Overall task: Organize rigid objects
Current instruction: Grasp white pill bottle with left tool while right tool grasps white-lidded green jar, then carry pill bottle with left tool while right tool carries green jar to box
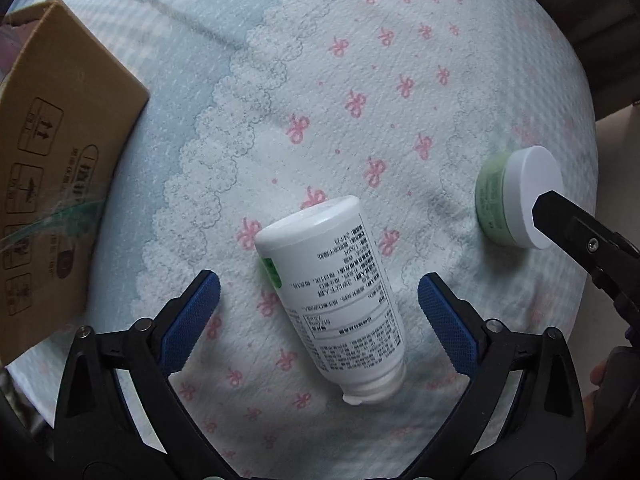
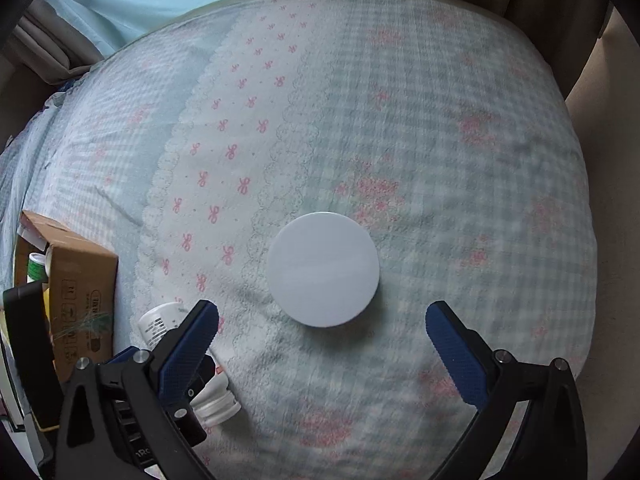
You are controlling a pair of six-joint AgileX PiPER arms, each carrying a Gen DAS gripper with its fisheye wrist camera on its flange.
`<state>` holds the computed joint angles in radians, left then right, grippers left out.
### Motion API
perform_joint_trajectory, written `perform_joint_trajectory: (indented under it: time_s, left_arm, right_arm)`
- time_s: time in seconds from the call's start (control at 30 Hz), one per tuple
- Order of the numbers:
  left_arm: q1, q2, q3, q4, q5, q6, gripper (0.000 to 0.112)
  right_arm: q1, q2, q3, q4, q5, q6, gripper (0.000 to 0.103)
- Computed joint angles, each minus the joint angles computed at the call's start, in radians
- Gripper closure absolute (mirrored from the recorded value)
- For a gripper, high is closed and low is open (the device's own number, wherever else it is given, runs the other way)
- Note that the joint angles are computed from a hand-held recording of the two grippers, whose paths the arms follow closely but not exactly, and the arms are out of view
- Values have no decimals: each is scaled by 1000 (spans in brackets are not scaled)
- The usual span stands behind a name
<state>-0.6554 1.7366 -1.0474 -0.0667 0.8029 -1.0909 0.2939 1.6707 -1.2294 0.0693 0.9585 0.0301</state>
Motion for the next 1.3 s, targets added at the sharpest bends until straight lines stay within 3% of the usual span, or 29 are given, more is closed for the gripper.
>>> perform_joint_trajectory:
  time_s: [0.07,0.17,0.37,0.43,0.63,0.9,1.1,1.3]
  left_arm:
    - [15,19,12,-29,-22,23,29]
    - [2,32,10,-14,-23,9,29]
    - [7,14,47,-74,-60,76,41]
    - [39,-13,75,-110,-74,135,54]
    - [59,-42,115,-155,-95,211,55]
    - [69,-77,109,-132,-68,225,58]
    - [69,-175,82,-73,11,226,61]
    - [32,-300,52,-20,102,196,65]
  right_arm:
    - [-4,44,-10,3,-19,16,0]
    - [-5,106,-38,-5,-23,48,3]
    - [-12,166,-55,16,-31,81,27]
    - [-2,158,-41,9,-50,100,32]
    - [33,162,-38,-28,-62,162,33]
    - [15,125,-30,5,-37,147,34]
    - [7,19,46,18,-37,161,34]
    - [4,-117,71,6,20,194,35]
